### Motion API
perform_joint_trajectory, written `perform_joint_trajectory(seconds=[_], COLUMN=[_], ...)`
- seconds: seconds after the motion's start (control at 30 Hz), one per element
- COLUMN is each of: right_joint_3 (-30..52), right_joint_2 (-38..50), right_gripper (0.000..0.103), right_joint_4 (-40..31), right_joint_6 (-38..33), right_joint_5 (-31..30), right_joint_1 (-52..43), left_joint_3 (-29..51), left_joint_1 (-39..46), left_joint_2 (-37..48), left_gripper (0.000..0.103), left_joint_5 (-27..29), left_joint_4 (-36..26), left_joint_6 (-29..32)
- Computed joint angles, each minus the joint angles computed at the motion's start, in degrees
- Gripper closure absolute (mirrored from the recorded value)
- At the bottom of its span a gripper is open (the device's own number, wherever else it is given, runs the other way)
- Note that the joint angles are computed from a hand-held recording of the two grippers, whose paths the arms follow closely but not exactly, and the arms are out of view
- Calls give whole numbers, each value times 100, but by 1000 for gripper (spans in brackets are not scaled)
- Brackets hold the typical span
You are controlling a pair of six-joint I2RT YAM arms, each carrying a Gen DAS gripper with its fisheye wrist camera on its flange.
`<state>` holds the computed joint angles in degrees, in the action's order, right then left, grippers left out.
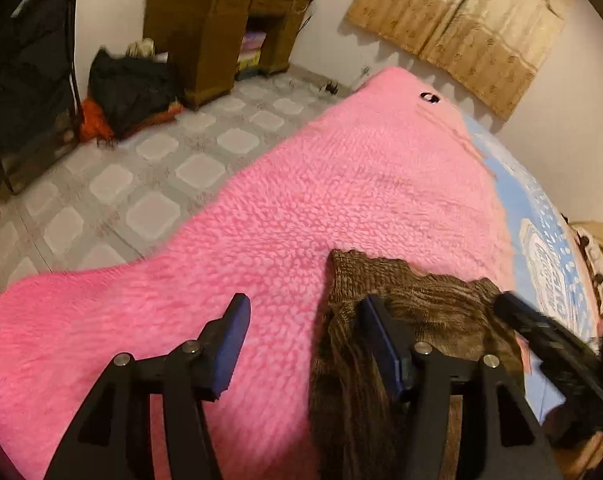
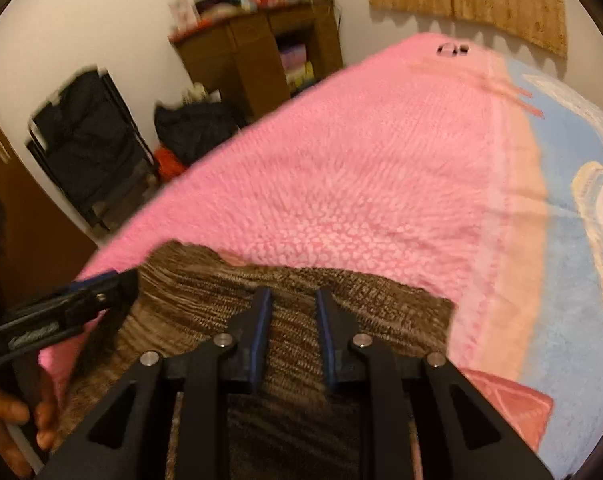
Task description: Fold small clothes
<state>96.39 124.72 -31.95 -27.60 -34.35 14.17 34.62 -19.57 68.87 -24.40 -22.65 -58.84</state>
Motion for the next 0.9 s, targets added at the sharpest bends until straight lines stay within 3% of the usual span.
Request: perform_joint_trajectory(seconds=[0.17,0.23,0.33,0.4,0.47,0.5,0.53,0.67,0.77,0.9], right_joint_3=[-1830,-2541,-3278,-3450,-3920,-4144,-4250,-4123,-4223,-4124], right_joint_2=[-1549,-2039,-2393,-2262,-2317,-2425,-2403,-2407,-2773,-3054], right_gripper=[61,59,59,59,54,44,41,42,42,44], right_joint_4=[-39,-214,-191,-102,432,696,751,60,-121,-926], right_joint_6=[-1110,-1755,-2299,-2292,-2191,-2209,-2303,-2654,-2945,-3274], right_joint_5=[-923,-1104,-1059,-800,-649,-532,-293,-646,-969,-1571], right_joint_1=[-888,-1285,-1616,-1583,-1661,-1685,-1680,-2282,-2697,-3357], left_joint_3=[299,414,504,445,89,-65,-85,402,891,1641], left_joint_1=[-1720,-2628,-3294,-3414,-3451,-3601,-3654,-3916,-4630,-5461], left_joint_2=[-459,-296,199,622,524,414,383,553,737,1569], left_gripper=[43,43,43,43,43,43,43,42,42,38], left_joint_5=[-1026,-1421,-1603,-1413,-1360,-1518,-1524,-1499,-1900,-2183], left_joint_4=[-1141,-1520,-1861,-1953,-1518,-1440,-1490,-2312,-3219,-4338], left_joint_6=[-785,-1541,-2419,-2909,-3071,-3275,-3339,-3776,-4651,-5930])
